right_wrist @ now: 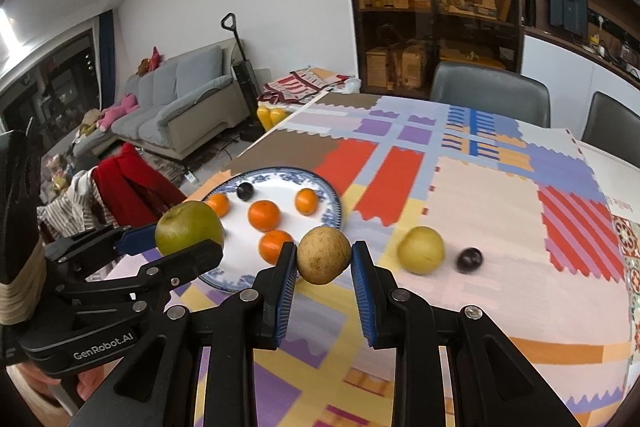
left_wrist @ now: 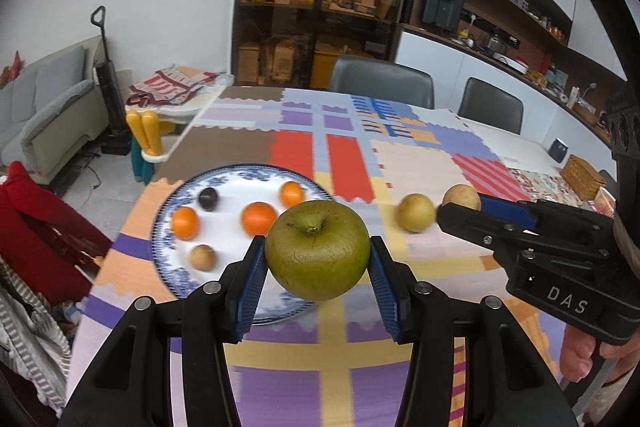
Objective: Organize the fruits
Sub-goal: 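Carry the green pear and the brown fruit over the plate, then lower both fruits onto the plate and open both tools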
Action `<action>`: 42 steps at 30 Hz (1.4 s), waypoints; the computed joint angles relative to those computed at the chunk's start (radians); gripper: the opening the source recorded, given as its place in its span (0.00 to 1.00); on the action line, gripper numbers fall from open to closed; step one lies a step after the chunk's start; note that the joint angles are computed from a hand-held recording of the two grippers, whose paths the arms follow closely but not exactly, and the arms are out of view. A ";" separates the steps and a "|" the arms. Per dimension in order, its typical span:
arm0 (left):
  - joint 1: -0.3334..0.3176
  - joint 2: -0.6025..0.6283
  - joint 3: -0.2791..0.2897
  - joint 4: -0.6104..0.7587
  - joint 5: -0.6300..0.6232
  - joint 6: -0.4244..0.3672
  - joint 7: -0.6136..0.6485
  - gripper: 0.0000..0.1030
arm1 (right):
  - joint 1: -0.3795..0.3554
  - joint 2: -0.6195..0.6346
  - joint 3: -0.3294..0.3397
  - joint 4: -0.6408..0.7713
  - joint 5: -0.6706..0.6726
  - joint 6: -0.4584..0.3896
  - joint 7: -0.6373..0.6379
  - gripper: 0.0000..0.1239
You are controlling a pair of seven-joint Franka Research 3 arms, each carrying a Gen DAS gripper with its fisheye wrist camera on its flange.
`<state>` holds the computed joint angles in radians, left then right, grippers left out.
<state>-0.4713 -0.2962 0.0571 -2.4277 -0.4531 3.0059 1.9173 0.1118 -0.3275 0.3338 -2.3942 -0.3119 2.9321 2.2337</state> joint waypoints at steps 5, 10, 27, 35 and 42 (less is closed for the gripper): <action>0.019 0.004 0.018 -0.002 0.001 -0.002 0.018 0.48 | 0.015 0.068 0.007 0.065 -0.030 -0.020 0.005 0.23; 0.049 0.025 0.020 0.009 0.002 -0.005 0.032 0.48 | 0.072 0.142 -0.033 0.127 -0.049 -0.039 0.006 0.23; 0.214 0.208 -0.079 0.166 -0.040 -0.039 0.153 0.48 | 0.248 0.368 -0.210 0.326 -0.058 -0.087 -0.024 0.23; 0.318 0.295 -0.166 0.249 0.000 -0.105 0.147 0.48 | 0.291 0.450 -0.262 0.404 -0.006 -0.124 -0.073 0.23; 0.372 0.332 -0.218 0.280 0.063 -0.132 0.118 0.48 | 0.300 0.494 -0.279 0.435 0.091 -0.142 -0.139 0.23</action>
<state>-0.0994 0.0353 -0.1612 -2.1482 -0.3899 2.8740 2.0349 0.4118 0.1667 0.0548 -1.9593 -0.2207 2.7905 2.0949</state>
